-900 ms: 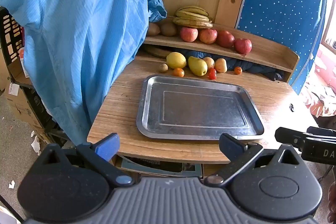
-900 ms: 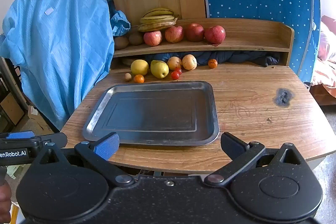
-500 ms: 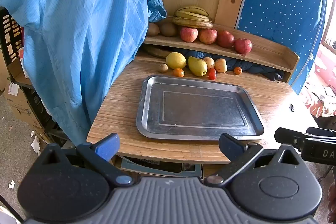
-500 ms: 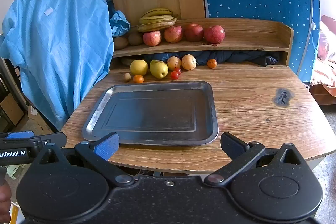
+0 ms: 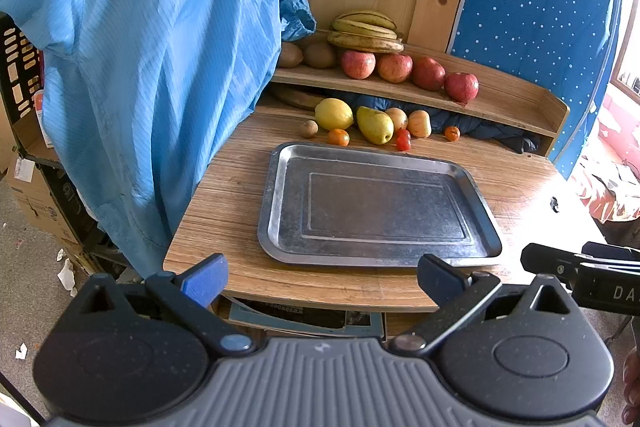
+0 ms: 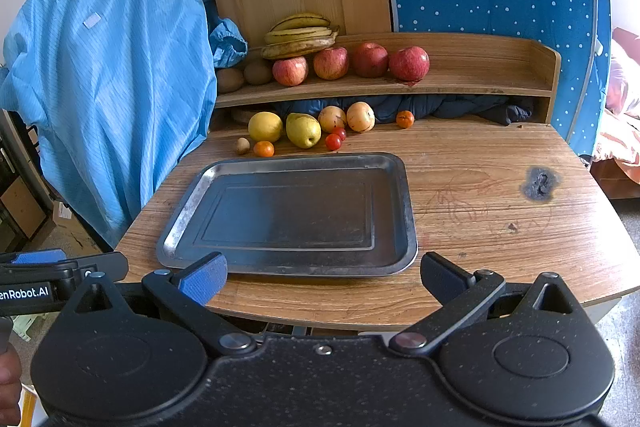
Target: Organize fruits
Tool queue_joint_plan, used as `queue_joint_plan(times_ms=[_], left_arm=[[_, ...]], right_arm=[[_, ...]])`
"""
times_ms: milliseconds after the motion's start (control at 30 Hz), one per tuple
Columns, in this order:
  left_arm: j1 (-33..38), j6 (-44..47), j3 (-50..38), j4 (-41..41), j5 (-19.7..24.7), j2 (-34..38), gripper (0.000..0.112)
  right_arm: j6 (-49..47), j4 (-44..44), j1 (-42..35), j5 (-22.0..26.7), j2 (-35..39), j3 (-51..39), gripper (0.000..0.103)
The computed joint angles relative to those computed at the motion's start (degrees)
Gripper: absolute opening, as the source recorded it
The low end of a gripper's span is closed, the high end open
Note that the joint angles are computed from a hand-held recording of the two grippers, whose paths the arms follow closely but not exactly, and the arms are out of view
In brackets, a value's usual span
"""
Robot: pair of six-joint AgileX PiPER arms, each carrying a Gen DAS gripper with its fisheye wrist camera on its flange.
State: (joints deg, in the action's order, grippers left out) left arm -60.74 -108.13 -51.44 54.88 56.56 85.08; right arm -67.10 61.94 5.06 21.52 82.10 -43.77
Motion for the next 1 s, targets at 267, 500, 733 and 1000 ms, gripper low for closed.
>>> queue_joint_plan(times_ms=[267,500,733,1000], left_arm=[[0.0,0.0,0.0,0.0,0.0,0.0,0.102],[0.0,0.0,0.0,0.0,-0.1,0.0,0.102],[0.1,0.1,0.0,-0.1,-0.1,-0.1,0.102],[-0.7,0.2,-0.9,-0.7,0.6,0.4,0.102]], right_arm=[[0.0,-0.1,-0.2,0.2,0.0,0.0,0.102],[0.0,-0.2,-0.4,0.4,0.0,-0.1,0.102],[-0.3,0.0,-0.7,0.5,0.2,-0.1,0.102],[-1.1,0.3,-1.6,1.2,0.3,-0.2,0.102]])
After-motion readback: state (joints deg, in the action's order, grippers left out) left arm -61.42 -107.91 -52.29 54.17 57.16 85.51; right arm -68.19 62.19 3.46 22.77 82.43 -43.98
